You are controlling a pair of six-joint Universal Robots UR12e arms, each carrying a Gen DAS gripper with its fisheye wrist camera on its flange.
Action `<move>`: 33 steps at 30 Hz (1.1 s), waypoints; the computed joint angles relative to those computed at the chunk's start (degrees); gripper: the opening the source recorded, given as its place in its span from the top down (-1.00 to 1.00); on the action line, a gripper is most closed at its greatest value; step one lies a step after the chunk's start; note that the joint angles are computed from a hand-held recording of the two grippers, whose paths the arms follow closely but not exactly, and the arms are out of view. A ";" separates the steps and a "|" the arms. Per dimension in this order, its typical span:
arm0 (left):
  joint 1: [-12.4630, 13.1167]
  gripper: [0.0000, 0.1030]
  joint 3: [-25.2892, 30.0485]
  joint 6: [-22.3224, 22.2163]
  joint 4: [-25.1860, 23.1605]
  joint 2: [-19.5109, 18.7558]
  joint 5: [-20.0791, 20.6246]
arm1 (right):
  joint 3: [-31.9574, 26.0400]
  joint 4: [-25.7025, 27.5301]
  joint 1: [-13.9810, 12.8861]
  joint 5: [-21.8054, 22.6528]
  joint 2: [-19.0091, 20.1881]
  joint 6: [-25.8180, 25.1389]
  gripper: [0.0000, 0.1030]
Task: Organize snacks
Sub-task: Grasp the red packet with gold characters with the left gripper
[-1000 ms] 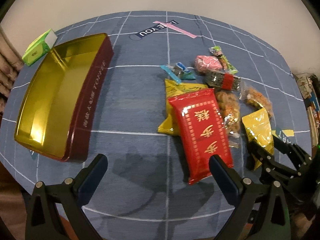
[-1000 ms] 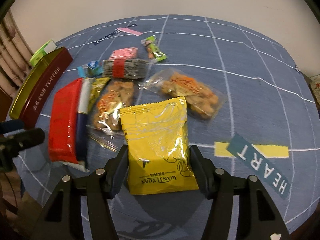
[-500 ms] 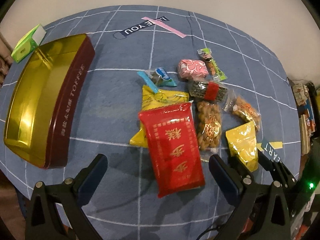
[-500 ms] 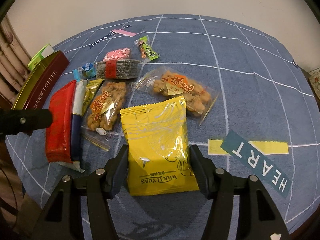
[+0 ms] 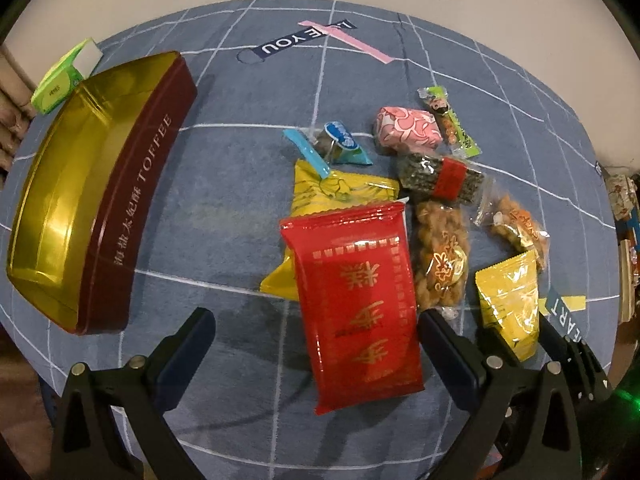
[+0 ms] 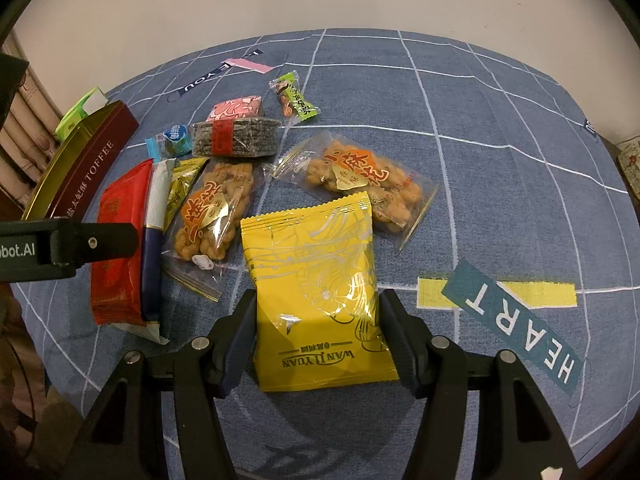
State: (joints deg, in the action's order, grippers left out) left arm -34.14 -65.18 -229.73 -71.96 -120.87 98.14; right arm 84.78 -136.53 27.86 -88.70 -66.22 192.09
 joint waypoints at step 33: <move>0.59 -0.19 -0.66 1.53 2.98 -0.20 -4.89 | -0.07 0.05 0.22 -0.66 0.07 -0.51 -0.15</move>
